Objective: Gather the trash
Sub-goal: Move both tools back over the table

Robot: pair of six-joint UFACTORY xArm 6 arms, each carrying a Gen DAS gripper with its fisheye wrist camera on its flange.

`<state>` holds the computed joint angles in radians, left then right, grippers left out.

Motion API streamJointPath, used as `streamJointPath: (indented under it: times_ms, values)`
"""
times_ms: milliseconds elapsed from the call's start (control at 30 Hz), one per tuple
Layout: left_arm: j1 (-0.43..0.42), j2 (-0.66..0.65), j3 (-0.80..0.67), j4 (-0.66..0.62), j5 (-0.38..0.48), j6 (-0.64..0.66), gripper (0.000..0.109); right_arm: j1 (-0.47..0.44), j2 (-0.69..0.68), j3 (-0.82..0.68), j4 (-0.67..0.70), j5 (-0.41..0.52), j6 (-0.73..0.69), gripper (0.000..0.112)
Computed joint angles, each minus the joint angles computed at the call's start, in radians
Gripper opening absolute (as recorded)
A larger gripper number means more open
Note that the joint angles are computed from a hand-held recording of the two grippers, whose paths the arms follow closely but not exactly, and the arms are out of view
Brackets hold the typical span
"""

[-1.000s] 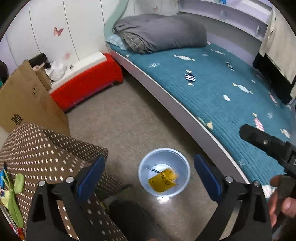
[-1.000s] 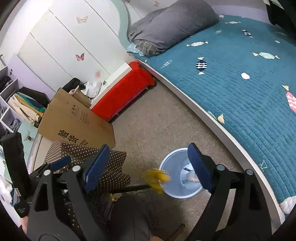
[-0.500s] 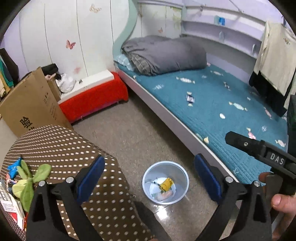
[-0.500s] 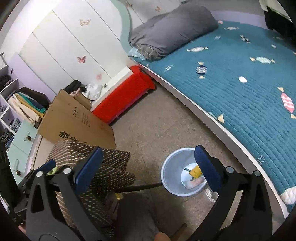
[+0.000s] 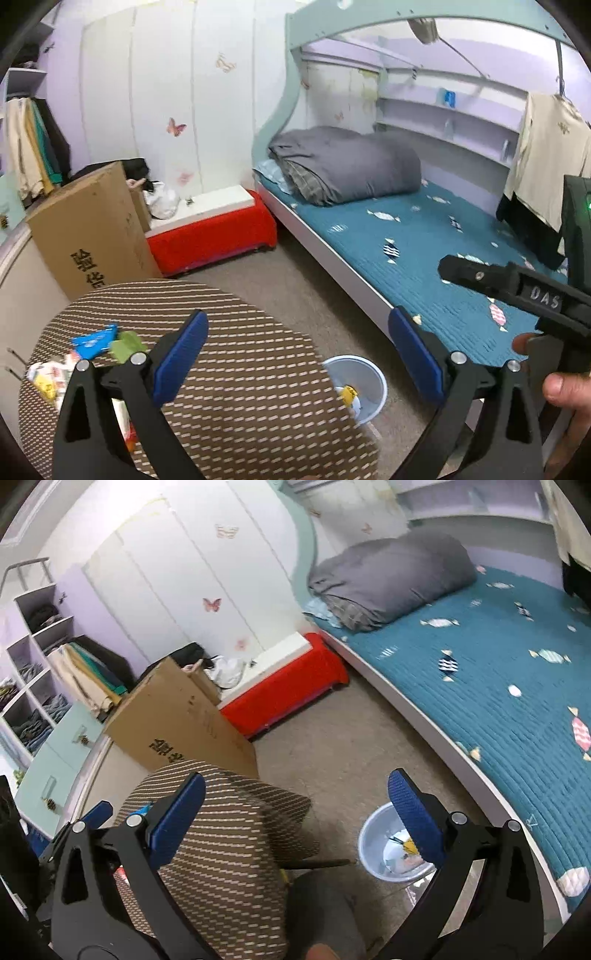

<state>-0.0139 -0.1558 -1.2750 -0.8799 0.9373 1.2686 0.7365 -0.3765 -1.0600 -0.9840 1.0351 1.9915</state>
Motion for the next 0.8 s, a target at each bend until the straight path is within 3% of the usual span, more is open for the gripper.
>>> streamJointPath:
  times_ms: [333, 800]
  values:
    - [0.229, 0.142, -0.211, -0.061, 0.131, 0.036, 0.096, 0.070, 0.285, -0.349, 0.028, 0.055, -0.134, 0.097]
    - [0.370, 0.439, -0.514, -0.026, 0.164, -0.020, 0.096, 0.070, 0.630, -0.758, 0.180, 0.070, -0.408, 0.097]
